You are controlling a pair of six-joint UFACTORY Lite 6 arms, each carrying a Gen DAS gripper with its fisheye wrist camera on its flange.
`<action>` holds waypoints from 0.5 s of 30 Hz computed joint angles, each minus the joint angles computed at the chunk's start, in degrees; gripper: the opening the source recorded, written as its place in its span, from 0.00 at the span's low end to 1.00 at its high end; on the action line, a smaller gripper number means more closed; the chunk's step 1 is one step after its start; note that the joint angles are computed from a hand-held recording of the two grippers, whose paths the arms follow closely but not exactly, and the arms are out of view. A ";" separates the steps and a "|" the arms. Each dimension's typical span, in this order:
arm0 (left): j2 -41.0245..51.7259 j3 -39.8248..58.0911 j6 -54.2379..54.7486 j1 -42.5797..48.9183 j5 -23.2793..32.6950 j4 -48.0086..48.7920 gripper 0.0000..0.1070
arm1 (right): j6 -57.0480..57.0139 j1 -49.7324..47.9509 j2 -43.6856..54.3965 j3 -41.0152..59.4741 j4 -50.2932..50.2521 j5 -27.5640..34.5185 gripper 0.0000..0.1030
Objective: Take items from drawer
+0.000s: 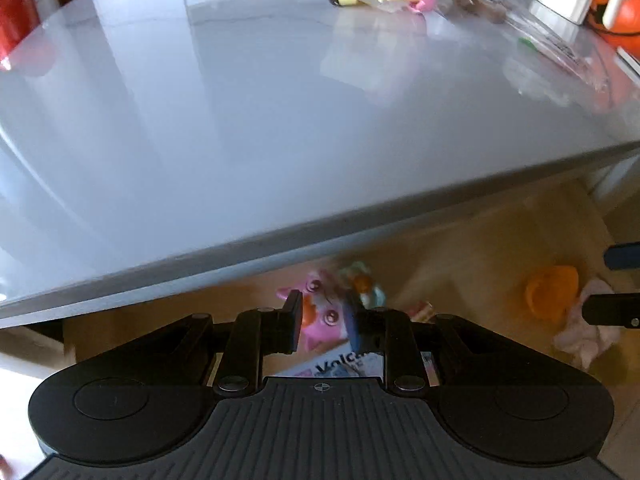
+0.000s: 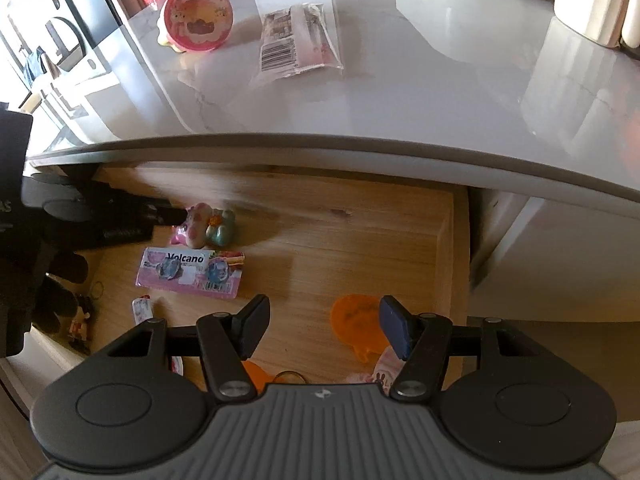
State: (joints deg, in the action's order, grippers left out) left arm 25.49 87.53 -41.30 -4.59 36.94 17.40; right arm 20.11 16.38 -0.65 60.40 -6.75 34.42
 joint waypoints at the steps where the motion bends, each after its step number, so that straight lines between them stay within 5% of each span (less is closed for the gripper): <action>1: 0.12 0.62 0.05 0.00 0.65 -0.74 0.25 | 0.16 0.16 -0.15 0.13 -0.14 0.34 0.59; 6: -0.49 3.48 11.97 0.91 4.72 -9.73 0.25 | 0.18 0.12 0.42 0.51 0.03 0.56 0.59; 11: 6.48 14.83 30.35 9.12 28.88 -32.48 0.25 | 0.74 0.51 0.67 0.60 -0.64 0.89 0.59; 15: 8.40 13.43 24.55 12.19 31.62 -38.37 0.25 | 0.61 0.47 0.90 0.94 -0.33 0.93 0.59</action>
State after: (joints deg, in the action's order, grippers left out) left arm 33.89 100.95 -16.75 7.60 68.56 -20.97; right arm 20.73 16.85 0.25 61.35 -7.08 35.35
